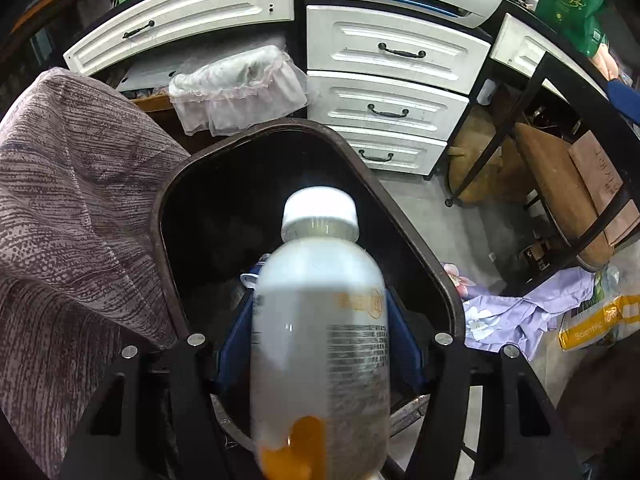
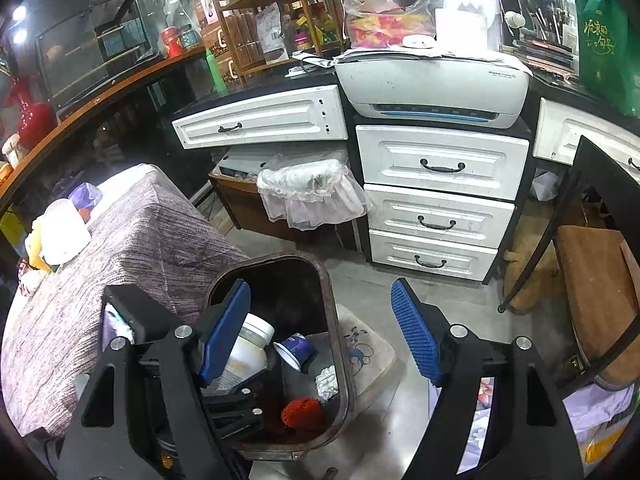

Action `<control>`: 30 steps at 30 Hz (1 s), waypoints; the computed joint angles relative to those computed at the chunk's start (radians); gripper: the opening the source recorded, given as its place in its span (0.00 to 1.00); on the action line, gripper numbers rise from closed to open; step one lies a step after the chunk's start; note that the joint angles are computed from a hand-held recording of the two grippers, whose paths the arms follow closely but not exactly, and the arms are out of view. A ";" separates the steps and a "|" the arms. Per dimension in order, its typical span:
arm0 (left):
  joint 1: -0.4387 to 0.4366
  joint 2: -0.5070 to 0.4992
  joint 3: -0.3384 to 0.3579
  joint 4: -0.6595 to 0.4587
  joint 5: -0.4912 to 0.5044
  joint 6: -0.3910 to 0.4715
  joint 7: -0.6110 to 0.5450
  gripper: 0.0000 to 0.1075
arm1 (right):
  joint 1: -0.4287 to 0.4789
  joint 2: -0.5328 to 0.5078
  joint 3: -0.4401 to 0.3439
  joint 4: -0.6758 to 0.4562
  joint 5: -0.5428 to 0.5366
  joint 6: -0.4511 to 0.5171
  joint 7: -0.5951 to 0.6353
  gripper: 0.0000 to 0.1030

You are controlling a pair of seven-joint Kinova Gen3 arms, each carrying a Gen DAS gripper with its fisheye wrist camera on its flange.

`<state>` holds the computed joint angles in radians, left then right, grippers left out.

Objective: Collect trash
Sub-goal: 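Open both grippers to drop the tissue and bottle into the bin, then move both open tools back to the table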

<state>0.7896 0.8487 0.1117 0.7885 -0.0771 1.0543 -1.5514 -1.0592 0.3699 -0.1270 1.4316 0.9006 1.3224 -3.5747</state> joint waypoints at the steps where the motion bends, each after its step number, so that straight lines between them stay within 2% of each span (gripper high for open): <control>1: 0.002 -0.003 -0.002 0.005 -0.003 -0.009 0.001 0.61 | -0.002 0.000 0.000 0.000 0.003 0.002 -0.002 0.73; 4: 0.004 -0.027 -0.003 0.043 -0.008 -0.052 -0.001 0.71 | -0.007 0.000 0.000 -0.005 0.010 0.009 -0.006 0.73; 8: -0.001 -0.057 0.006 0.078 -0.006 -0.078 -0.005 0.72 | -0.027 -0.003 0.003 -0.006 0.041 0.032 -0.028 0.74; 10: -0.008 -0.100 0.009 0.141 -0.003 -0.132 -0.003 0.72 | -0.043 0.002 0.004 -0.016 0.061 0.066 -0.040 0.74; 12: -0.020 -0.138 0.019 0.195 0.002 -0.181 -0.006 0.74 | -0.057 0.002 0.004 -0.015 0.087 0.084 -0.064 0.83; 15: -0.047 -0.216 0.042 0.300 0.014 -0.275 -0.026 0.78 | -0.069 0.013 0.001 -0.035 0.105 0.118 -0.067 0.84; 23: -0.108 -0.361 0.079 0.449 0.037 -0.388 -0.071 0.84 | -0.063 0.024 -0.001 -0.057 0.101 0.088 -0.054 0.84; 30: -0.154 -0.472 0.063 0.560 0.013 -0.470 -0.067 0.88 | -0.051 0.046 0.008 -0.101 0.093 -0.014 0.020 0.84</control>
